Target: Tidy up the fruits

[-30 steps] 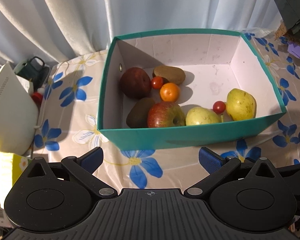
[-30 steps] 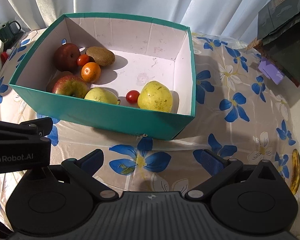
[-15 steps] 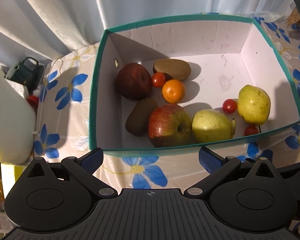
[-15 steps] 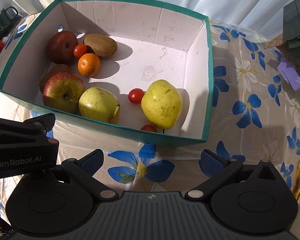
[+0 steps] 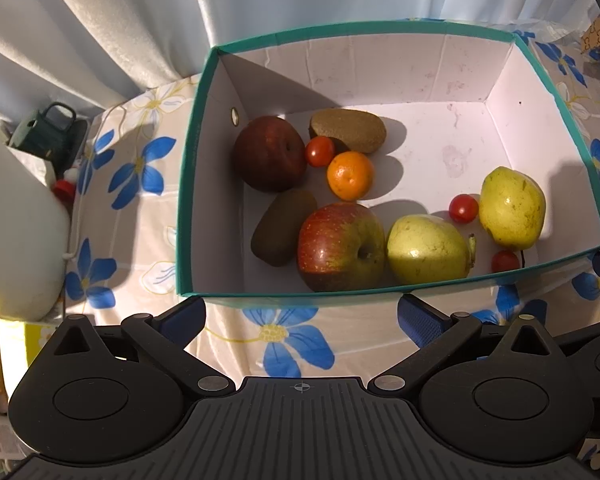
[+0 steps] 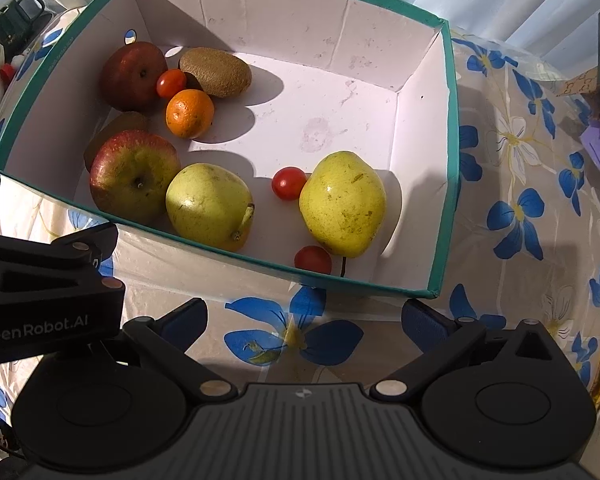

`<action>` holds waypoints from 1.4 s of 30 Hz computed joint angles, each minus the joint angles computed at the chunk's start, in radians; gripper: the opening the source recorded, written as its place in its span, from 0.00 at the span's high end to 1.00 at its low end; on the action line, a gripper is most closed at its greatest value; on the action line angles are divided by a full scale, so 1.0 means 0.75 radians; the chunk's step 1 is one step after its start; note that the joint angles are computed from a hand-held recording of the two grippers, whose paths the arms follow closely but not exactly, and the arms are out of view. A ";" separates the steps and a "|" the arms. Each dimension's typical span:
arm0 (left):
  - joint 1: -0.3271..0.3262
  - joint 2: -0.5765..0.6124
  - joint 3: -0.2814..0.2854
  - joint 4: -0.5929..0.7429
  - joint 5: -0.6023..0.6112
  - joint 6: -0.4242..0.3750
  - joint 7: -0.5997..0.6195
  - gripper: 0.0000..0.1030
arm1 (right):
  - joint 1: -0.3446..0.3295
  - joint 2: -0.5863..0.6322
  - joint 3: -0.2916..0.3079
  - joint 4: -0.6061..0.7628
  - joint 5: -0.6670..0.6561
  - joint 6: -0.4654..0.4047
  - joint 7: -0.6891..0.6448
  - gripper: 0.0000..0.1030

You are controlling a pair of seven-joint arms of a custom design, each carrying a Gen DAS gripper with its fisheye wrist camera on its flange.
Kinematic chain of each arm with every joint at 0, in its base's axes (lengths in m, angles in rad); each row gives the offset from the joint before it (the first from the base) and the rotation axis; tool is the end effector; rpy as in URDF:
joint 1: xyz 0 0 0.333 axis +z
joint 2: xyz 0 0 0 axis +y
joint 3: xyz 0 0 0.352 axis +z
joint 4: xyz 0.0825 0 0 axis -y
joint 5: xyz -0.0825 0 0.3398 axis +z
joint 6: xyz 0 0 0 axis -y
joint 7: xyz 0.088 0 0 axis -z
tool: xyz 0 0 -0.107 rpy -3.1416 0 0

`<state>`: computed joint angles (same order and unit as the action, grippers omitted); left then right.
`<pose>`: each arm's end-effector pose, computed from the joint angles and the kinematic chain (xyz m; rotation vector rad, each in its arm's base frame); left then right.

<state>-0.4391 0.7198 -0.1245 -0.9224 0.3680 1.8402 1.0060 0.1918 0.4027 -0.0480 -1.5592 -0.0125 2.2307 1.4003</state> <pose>0.6648 -0.3410 0.5190 -1.9681 2.0122 -0.1846 0.6649 0.1015 0.4917 -2.4042 1.7232 -0.3171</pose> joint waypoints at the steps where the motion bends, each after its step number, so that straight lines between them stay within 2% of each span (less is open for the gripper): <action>1: -0.001 -0.001 0.001 -0.002 0.001 0.001 -0.001 0.00 | 0.000 -0.001 0.000 -0.001 0.001 0.001 0.000 0.00; 42: 0.002 -0.101 -0.012 -0.175 0.061 0.108 -0.041 0.00 | 0.001 -0.076 0.008 -0.101 0.003 0.073 -0.014 0.00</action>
